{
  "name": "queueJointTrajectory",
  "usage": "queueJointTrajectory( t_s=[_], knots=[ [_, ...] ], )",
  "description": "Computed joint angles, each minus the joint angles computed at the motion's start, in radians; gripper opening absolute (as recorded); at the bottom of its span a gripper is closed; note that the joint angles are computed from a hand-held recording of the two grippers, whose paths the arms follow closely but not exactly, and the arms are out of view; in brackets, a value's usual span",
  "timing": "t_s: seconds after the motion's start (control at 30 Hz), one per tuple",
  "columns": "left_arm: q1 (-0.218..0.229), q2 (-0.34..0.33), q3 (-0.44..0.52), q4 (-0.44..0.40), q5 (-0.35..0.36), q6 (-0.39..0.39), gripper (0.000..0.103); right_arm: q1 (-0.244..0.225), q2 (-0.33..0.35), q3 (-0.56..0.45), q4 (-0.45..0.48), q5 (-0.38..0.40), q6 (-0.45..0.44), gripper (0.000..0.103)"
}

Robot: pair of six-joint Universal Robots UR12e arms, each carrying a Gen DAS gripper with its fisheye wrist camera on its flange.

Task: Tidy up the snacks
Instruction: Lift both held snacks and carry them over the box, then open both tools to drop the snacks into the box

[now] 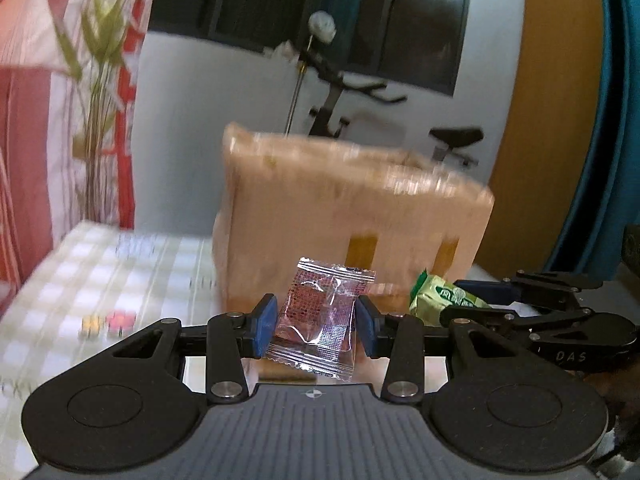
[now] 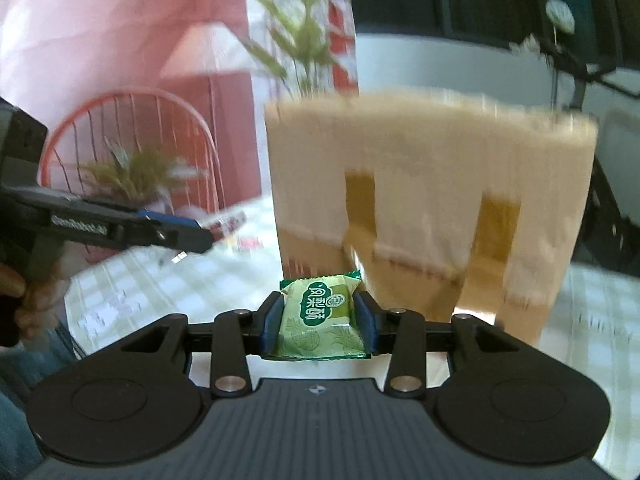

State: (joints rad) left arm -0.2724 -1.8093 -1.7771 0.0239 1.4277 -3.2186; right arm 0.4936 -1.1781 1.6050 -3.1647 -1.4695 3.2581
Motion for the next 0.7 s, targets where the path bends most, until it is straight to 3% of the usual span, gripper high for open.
queueJointTrajectory(
  t_s=[0.17, 0.3, 0.47, 0.7],
  knots=[
    [-0.002, -0.038, 0.085, 0.042, -0.001, 0.013, 0.045, -0.007, 0.013, -0.042, -0.1, -0.026, -0.036, 0.042],
    [-0.004, -0.089, 0.181, 0.041, -0.001, 0.016, 0.045, -0.021, 0.038, -0.115, -0.094, -0.061, -0.056, 0.042],
    [-0.006, -0.158, 0.306, -0.053, 0.007, 0.023, 0.045, -0.042, 0.089, -0.221, -0.056, -0.1, -0.074, 0.042],
    [-0.012, -0.226, 0.42, -0.219, 0.029, 0.028, 0.05, -0.072, 0.145, -0.325, 0.102, -0.102, -0.006, 0.042]
  ],
)
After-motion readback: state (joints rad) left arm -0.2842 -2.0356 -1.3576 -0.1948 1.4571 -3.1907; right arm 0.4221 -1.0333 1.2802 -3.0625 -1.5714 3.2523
